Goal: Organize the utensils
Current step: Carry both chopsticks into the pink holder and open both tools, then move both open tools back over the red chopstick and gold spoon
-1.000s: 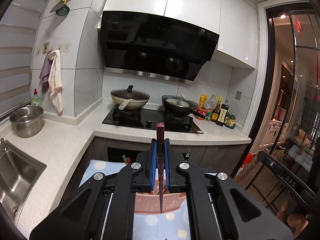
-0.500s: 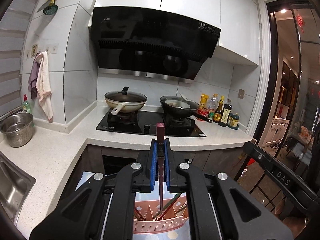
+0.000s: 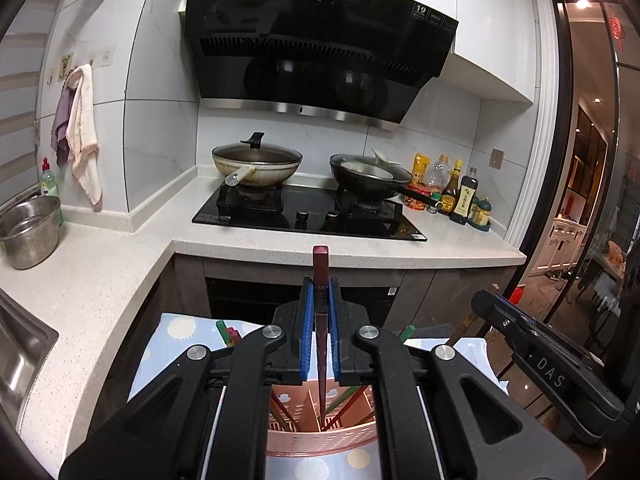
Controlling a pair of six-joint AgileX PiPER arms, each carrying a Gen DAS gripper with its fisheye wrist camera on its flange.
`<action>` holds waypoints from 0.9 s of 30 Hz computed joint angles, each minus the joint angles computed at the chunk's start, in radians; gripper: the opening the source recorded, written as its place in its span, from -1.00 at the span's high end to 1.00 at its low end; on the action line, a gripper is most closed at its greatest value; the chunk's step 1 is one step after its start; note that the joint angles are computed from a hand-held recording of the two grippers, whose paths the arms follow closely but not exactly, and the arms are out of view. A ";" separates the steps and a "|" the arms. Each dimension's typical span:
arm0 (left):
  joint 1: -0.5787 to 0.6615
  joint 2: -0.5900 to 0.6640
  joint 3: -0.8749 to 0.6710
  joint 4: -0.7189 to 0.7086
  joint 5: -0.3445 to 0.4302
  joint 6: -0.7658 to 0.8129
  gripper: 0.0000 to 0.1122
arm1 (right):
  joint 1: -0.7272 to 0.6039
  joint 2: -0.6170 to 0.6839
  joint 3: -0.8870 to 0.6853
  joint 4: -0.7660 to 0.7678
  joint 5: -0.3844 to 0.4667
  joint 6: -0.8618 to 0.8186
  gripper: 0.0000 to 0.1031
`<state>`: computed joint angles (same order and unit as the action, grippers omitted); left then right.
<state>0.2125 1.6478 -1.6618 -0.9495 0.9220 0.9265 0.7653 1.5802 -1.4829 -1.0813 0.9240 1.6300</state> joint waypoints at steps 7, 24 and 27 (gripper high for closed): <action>-0.008 0.021 0.010 0.018 -0.010 -0.006 0.88 | -0.022 0.023 0.016 0.024 -0.028 0.002 0.86; -0.012 0.007 0.069 0.049 -0.062 -0.021 0.33 | 0.001 0.030 0.034 0.007 -0.002 0.019 0.54; -0.002 0.004 0.069 0.049 -0.052 -0.022 0.33 | 0.019 0.024 0.035 -0.002 0.020 0.016 0.53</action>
